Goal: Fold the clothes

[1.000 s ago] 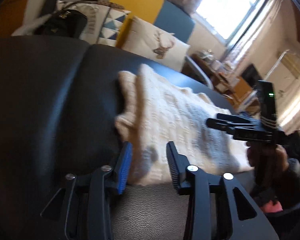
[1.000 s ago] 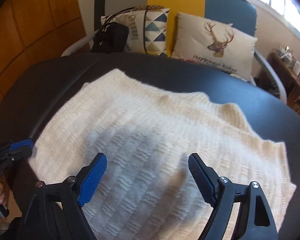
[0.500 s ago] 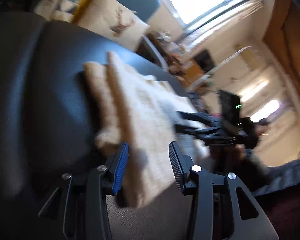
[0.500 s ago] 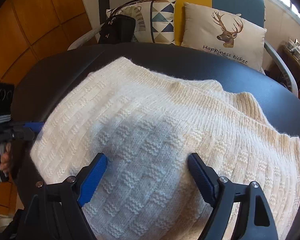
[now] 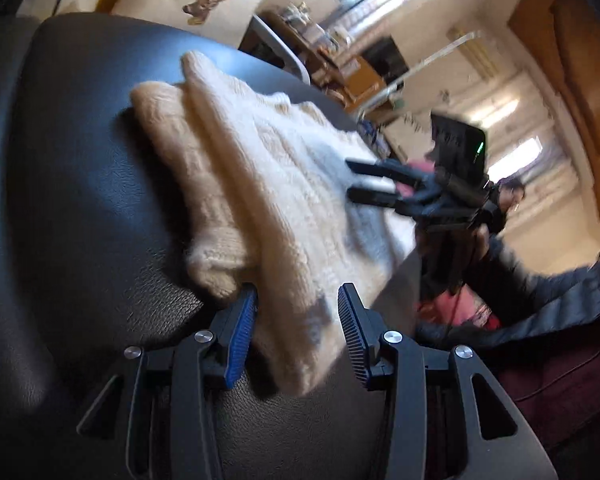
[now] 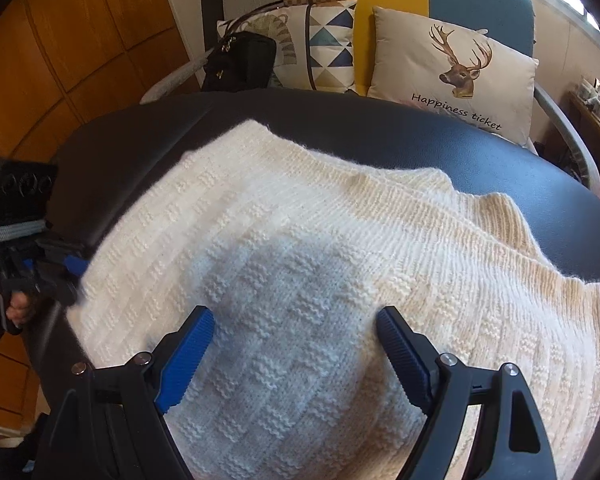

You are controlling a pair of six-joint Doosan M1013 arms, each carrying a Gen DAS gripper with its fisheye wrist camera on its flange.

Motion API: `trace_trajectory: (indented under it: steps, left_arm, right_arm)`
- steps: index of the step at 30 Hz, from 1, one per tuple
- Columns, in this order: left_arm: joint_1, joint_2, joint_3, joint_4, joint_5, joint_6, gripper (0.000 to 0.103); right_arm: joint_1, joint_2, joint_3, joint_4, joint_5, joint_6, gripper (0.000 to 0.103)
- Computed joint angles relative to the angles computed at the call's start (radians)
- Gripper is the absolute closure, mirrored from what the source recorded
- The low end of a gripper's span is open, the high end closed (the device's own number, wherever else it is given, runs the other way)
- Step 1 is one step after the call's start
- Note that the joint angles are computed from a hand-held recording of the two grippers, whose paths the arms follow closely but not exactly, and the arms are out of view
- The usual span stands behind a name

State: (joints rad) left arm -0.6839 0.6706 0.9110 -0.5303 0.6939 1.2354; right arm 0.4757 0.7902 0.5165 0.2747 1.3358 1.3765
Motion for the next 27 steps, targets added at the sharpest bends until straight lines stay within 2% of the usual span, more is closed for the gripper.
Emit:
trace_trajectory:
  steps: [3,6,11,12,14,16,18,21,23,26,27]
  left_arm:
    - [0.004,0.016,-0.026,-0.07,0.029,0.063,0.058]
    - [0.0,0.021,-0.039,-0.164,0.052,0.182,0.056]
    - [-0.017,0.03,-0.061,-0.155,0.056,0.191,0.056]
    - [-0.022,0.047,-0.093,-0.116,0.087,0.171,0.056]
    - [-0.036,0.079,-0.163,0.037,0.165,0.066,0.057]
    - [-0.045,0.096,-0.201,0.132,0.2,0.003,0.085]
    - [-0.054,0.099,-0.22,0.189,0.23,-0.014,0.091]
    - [-0.066,0.088,-0.21,0.191,0.246,0.017,0.093]
    - [-0.073,0.078,-0.19,0.185,0.253,0.015,0.094]
    - [-0.066,0.038,-0.098,0.118,0.165,-0.057,0.093]
    - [-0.068,0.026,-0.079,0.132,0.146,-0.09,0.093]
  right_arm:
    - [-0.007,0.008,-0.018,0.051,0.011,0.015,0.017]
    - [-0.001,0.019,-0.039,0.026,0.026,0.021,0.017]
    - [0.002,0.026,-0.045,0.022,0.027,0.022,0.017]
    - [0.003,0.028,-0.048,0.02,0.029,0.022,0.017]
    - [0.003,0.032,-0.056,0.017,0.034,0.022,0.017]
    - [0.005,0.044,-0.08,0.003,0.053,0.02,0.017]
    - [0.009,0.052,-0.098,-0.016,0.07,0.016,0.017]
    - [0.011,0.056,-0.107,-0.016,0.075,0.009,0.017]
    - [0.022,0.08,-0.142,-0.069,0.111,0.009,0.017]
    - [0.029,0.071,-0.115,-0.094,0.078,-0.015,0.012]
    - [0.03,0.072,-0.115,-0.1,0.076,-0.019,0.012]
